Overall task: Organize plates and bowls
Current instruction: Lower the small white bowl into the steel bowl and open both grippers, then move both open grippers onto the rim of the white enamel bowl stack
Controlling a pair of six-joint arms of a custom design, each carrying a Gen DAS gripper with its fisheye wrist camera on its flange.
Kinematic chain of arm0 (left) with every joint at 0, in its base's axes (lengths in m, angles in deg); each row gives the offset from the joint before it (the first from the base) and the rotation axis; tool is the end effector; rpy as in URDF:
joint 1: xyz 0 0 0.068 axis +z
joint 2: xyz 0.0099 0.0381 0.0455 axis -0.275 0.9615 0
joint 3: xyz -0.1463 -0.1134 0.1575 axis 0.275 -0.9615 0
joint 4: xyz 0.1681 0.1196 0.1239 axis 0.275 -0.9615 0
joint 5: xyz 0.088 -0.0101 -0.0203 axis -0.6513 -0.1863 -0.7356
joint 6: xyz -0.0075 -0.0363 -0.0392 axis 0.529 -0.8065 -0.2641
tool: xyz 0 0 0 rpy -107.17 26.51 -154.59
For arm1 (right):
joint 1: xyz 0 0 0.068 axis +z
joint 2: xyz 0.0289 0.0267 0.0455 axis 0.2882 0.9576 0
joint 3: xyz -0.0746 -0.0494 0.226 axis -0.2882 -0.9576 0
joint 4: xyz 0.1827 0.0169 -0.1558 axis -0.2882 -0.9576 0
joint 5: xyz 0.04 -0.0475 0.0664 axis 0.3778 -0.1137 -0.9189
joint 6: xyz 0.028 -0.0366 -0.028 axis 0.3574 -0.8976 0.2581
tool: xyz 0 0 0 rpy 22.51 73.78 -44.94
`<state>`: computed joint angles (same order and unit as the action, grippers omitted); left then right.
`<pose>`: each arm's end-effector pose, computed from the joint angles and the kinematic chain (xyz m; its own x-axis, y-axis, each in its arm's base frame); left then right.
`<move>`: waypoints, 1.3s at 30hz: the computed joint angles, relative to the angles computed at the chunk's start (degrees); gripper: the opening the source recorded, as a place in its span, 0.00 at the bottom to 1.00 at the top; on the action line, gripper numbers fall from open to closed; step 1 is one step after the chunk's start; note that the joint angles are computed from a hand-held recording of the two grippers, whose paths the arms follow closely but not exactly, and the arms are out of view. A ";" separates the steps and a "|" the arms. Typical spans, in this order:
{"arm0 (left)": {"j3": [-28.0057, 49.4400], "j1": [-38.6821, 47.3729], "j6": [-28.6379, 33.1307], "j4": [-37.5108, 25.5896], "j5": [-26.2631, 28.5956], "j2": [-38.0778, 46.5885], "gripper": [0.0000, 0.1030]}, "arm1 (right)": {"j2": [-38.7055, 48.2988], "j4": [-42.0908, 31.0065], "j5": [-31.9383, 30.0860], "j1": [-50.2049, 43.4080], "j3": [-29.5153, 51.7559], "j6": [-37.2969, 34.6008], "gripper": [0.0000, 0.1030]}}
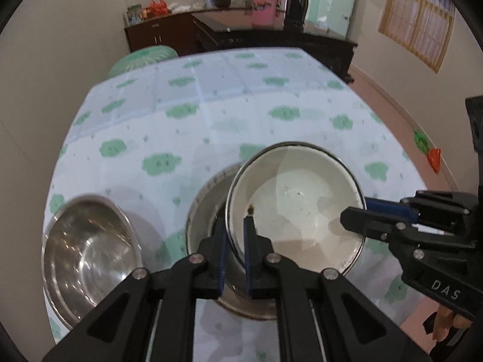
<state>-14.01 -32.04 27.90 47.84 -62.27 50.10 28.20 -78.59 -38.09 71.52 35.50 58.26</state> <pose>0.2716 -0.0814 0.1317 -0.7868 0.3310 -0.5209 0.3984 0.9170 -0.0191 0.2004 0.2719 0.1258 -0.8235 0.0704 -0.5629 -0.1880 0.9023 0.3879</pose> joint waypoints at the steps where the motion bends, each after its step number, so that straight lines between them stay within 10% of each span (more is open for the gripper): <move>1: -0.23 -0.15 0.01 0.29 -0.19 0.79 0.06 | 0.62 0.06 -0.19 0.26 -0.05 0.43 0.14; 17: 2.34 1.16 0.22 -1.40 0.95 8.03 0.10 | 7.91 -2.99 -2.82 0.16 5.30 -0.19 0.17; 23: 0.04 2.99 -0.30 -1.28 3.24 2.70 0.57 | 3.44 -1.17 -5.29 -2.35 0.70 1.18 0.19; 26: -3.04 3.91 -1.47 2.54 4.04 -1.18 0.62 | -0.68 2.19 -4.17 -2.93 -3.74 2.18 0.28; 29: -5.55 5.05 -3.04 7.25 6.24 -2.53 0.62 | -4.44 12.41 1.95 -1.53 -10.48 3.06 0.38; 36: -17.09 -1.06 -8.25 35.31 -11.71 0.16 0.62 | 2.83 27.02 26.36 6.01 -11.50 2.35 0.44; 39: -18.06 0.48 -10.58 39.83 -10.88 2.62 0.62 | 7.80 32.17 39.55 10.52 -10.50 0.92 0.52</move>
